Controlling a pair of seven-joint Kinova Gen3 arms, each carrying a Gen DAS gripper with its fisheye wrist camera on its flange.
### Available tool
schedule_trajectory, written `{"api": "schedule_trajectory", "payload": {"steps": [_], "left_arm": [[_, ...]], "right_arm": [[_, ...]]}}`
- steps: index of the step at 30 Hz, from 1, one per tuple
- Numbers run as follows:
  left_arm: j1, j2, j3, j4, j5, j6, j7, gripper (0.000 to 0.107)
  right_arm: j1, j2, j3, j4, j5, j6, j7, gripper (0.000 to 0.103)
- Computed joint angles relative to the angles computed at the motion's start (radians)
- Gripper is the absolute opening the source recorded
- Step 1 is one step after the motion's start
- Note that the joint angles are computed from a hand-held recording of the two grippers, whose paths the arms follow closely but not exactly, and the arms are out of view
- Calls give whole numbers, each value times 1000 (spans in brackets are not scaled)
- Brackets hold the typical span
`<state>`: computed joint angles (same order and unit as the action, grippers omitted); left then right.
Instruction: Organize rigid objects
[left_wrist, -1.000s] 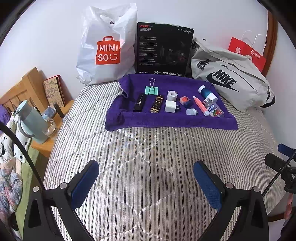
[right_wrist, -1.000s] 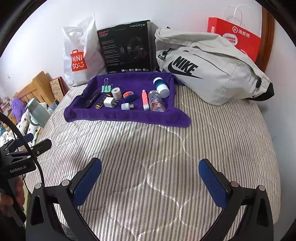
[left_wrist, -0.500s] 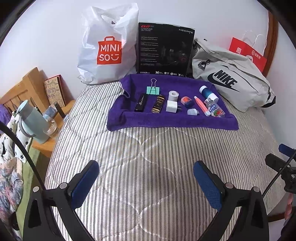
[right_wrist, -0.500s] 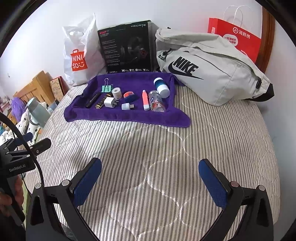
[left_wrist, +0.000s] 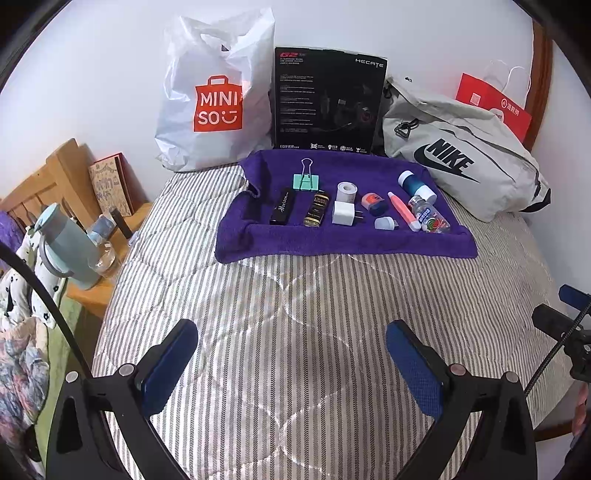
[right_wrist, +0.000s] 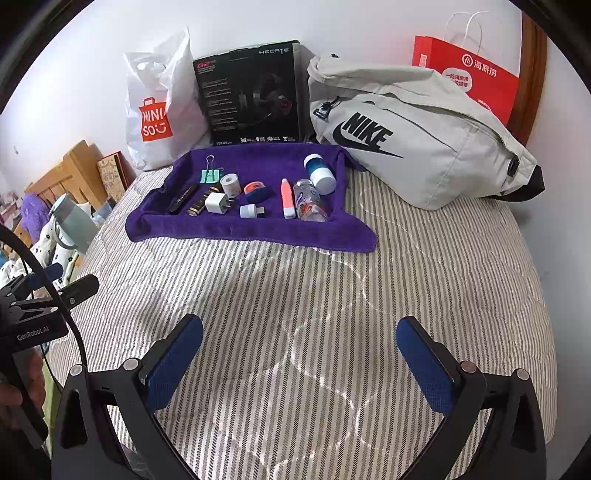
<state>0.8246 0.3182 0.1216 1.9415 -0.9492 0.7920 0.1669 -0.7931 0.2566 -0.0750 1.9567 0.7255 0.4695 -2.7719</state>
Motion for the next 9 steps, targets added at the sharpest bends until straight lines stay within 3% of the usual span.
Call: {"api": "schedule_trajectory", "payload": {"steps": [9], "left_arm": [[-3, -5, -3, 9, -18, -21, 7, 103]], "right_arm": [[4, 0, -3, -2, -4, -1, 5, 103]]}}
